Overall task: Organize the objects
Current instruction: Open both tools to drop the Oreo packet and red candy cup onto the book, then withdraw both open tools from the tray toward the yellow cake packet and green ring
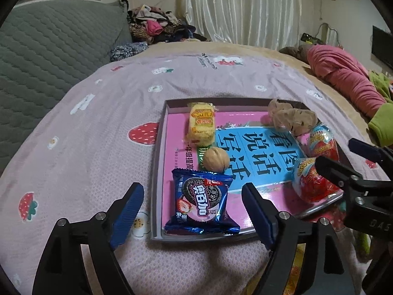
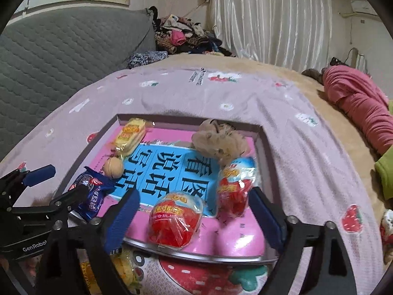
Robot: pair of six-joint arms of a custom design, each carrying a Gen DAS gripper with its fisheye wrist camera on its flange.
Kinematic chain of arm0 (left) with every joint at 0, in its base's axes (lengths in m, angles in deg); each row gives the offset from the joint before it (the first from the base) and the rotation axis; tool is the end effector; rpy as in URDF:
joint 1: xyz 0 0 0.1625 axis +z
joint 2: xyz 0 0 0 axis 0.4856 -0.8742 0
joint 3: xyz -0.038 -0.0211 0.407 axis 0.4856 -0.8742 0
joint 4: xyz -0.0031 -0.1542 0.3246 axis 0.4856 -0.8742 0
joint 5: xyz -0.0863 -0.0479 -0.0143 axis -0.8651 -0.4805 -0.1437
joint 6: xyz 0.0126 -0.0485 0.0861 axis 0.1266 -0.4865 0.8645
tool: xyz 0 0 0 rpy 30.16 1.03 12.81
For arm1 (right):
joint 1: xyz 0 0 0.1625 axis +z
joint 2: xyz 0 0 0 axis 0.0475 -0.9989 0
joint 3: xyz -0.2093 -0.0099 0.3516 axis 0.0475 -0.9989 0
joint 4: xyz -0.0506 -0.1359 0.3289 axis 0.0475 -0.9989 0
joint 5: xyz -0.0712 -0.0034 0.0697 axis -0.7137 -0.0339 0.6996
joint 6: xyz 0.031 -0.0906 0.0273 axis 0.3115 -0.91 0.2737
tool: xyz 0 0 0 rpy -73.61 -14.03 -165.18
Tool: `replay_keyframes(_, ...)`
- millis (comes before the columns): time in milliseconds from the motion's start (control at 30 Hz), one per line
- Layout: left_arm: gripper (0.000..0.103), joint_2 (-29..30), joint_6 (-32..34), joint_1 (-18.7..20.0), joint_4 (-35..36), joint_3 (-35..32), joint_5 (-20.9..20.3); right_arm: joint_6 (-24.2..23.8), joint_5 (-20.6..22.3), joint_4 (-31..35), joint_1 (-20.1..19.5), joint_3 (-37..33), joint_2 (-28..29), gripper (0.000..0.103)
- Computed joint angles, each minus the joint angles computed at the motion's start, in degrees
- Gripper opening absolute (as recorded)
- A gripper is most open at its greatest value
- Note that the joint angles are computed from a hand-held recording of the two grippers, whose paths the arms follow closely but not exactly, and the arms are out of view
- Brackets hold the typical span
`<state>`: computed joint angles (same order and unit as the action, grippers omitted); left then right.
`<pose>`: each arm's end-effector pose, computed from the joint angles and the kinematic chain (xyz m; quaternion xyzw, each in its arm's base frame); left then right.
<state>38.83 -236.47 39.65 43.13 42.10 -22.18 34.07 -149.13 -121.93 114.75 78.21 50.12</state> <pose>-0.0216 -0.6363 0.3112 0.0895 0.8381 -0.3860 0.3749 0.4138 -0.6355 -0.0232 0.2967 -0.8534 0.3183 0.2871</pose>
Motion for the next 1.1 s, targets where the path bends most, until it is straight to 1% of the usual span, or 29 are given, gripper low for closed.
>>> replay_keyframes(133,0.085,-2.25,-1.42,-1.14,-1.0,3.97,-1.57,1.71,-1.42,0.14,1.02,1.79,-1.45,0.096)
replay_keyframes(233,0.095,-3.93,-4.21,-2.28,-0.33,6.65,-2.78,2.21,-1.54,-0.43,2.14,4.28,-3.14,0.096)
replay_keyframes(333,0.103,-6.19,-4.57,-4.2,-1.49,9.8,-5.11,1.92,-2.8,-2.05,3.45,7.5,-5.11,0.099)
replay_keyframes(400,0.103,-7.95,-4.81,-5.65,-2.34,11.88,-6.72,2.73,-3.06,-2.45,4.16,9.86,-6.77,0.099)
replay_keyframes(500,0.103,-10.37,-6.97,-7.62,-1.85,14.18,-8.37,3.67,-3.6,-2.51,5.4,13.23,-9.18,0.1)
replay_keyframes(667,0.103,-14.44,-10.6,-11.56,-0.27,18.43,-11.48,3.37,-5.17,-4.07,7.72,17.36,-11.87,0.1)
replay_keyframes(733,0.103,-15.21,-12.06,-12.71,0.79,19.24,-11.98,3.38,-5.62,-4.85,8.57,18.85,-12.92,0.1)
replay_keyframes(833,0.103,-16.5,-14.06,-14.84,1.85,21.41,-13.81,3.96,-5.8,-4.9,9.59,20.8,-14.52,0.1)
replay_keyframes(1033,0.103,-18.26,-20.4,-18.95,5.89,25.33,-16.6,3.95,-6.42,-5.94,11.52,24.54,-17.67,0.1)
replay_keyframes(1100,0.103,-18.78,-23.14,-20.28,7.62,26.55,-17.38,3.89,-6.86,-6.47,12.16,25.79,-18.66,0.101)
